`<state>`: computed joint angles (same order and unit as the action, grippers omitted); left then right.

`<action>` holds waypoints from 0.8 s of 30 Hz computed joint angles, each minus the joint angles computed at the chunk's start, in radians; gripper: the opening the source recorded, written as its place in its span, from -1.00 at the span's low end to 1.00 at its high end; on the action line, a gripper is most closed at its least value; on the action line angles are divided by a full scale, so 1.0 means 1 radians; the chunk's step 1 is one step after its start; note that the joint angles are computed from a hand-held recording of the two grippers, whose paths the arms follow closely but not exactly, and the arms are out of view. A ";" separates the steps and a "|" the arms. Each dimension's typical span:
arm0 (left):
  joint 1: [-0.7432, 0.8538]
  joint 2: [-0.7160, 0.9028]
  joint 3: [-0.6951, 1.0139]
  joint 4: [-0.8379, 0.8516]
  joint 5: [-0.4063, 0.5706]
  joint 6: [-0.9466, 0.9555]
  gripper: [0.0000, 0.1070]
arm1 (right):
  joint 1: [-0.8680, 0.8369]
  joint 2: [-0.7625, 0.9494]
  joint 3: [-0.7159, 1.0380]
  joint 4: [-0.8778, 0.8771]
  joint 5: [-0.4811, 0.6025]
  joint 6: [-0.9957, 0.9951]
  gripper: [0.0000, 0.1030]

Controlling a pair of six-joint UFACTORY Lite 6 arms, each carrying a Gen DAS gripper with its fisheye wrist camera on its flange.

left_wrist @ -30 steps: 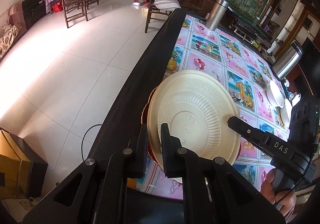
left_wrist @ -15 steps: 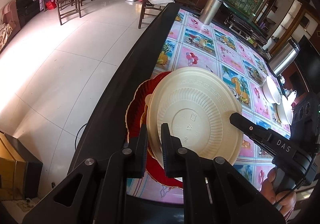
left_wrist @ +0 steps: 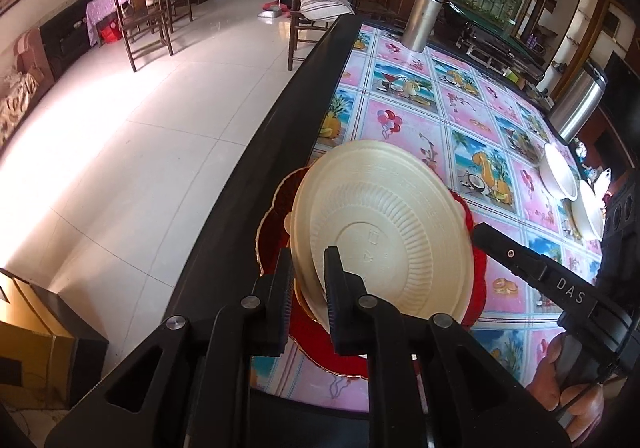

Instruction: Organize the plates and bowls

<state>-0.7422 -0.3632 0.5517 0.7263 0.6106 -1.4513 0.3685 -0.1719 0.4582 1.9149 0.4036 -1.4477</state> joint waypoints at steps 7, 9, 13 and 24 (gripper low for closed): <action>-0.129 0.140 0.118 0.108 0.190 -0.029 -0.68 | -0.011 -0.023 -0.022 0.025 -0.008 -0.024 -0.72; -0.136 0.172 0.146 0.096 0.198 0.019 -0.68 | -0.028 -0.039 -0.035 0.014 0.002 -0.023 -0.72; -0.123 0.235 0.202 0.058 0.213 0.128 -0.68 | -0.058 -0.088 -0.060 -0.029 0.014 0.014 -0.72; -0.251 0.383 0.336 0.150 0.537 0.211 -0.42 | -0.225 -0.192 -0.116 -0.207 0.106 0.141 -0.72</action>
<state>-0.9934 0.0198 0.8875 0.8764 1.1478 -1.2401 0.1438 -0.3637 0.3426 1.7077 0.5091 -1.3063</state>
